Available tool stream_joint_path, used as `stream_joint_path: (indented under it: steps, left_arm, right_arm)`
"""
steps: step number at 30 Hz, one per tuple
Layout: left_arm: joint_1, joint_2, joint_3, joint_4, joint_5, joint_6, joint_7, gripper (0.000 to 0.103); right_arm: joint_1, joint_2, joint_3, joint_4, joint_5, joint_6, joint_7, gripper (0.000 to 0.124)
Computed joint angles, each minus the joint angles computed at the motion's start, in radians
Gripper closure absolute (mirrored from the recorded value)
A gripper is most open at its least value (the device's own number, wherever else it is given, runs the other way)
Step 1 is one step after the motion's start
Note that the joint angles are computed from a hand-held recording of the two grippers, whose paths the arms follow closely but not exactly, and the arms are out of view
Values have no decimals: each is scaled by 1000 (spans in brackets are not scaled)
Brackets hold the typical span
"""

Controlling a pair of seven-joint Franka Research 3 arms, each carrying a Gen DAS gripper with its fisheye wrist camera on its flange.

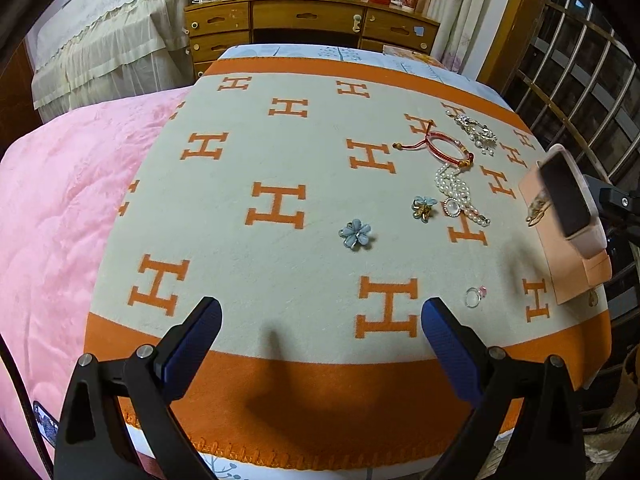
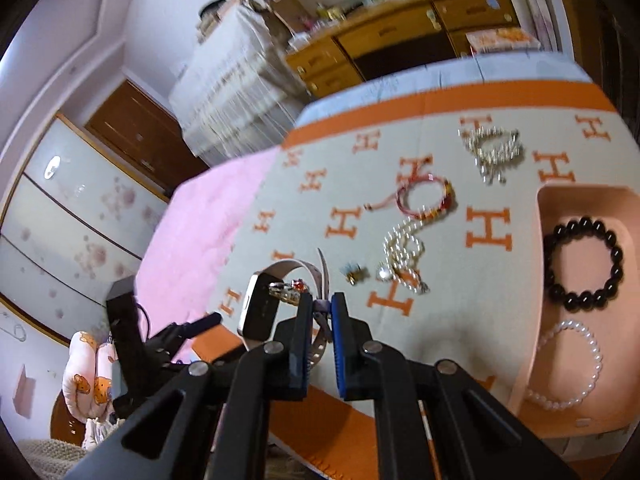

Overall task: Organize jewelry
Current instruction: 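Grasp the white-band watch with the right tool while the left tool grasps the blue flower brooch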

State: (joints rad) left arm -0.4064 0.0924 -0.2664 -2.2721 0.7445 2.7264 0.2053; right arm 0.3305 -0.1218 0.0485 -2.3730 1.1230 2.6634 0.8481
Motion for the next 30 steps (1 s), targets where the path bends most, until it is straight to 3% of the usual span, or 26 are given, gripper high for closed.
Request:
stream_joint_path:
  steps: [3,12,15,18,20,22,23,30]
  left_arm:
    - [-4,9,-1,13,1,-14,2,4]
    - [-5,63,24,72,54,-9,-16,6]
    - [-4,107,36,115,58,0,11,14]
    - [-3,169,39,176,19,-15,77,35]
    - [5,205,34,205,-42,-9,141,54]
    - [-8,232,42,232,-68,-24,173,65]
    - [-39,237,65,247,-26,-48,148,84]
    - [-53,239,69,264,-52,-42,173,86]
  right_arm:
    - [-6,13,-13,10,35,-53,-13,115]
    - [-20,-13,-12,-26,42,-50,-20,115]
    - [-22,-16,-18,-32,64,-51,-35,115]
    - [-28,-20,-23,-39,75,-49,-43,115]
    - [-32,-23,-25,-44,76,-46,-40,115]
    - [-37,-25,-28,-46,77,-45,-36,115]
    - [-39,-26,-29,-49,80,-43,-37,115]
    - [-48,-35,-38,-59,113,-44,-65,115]
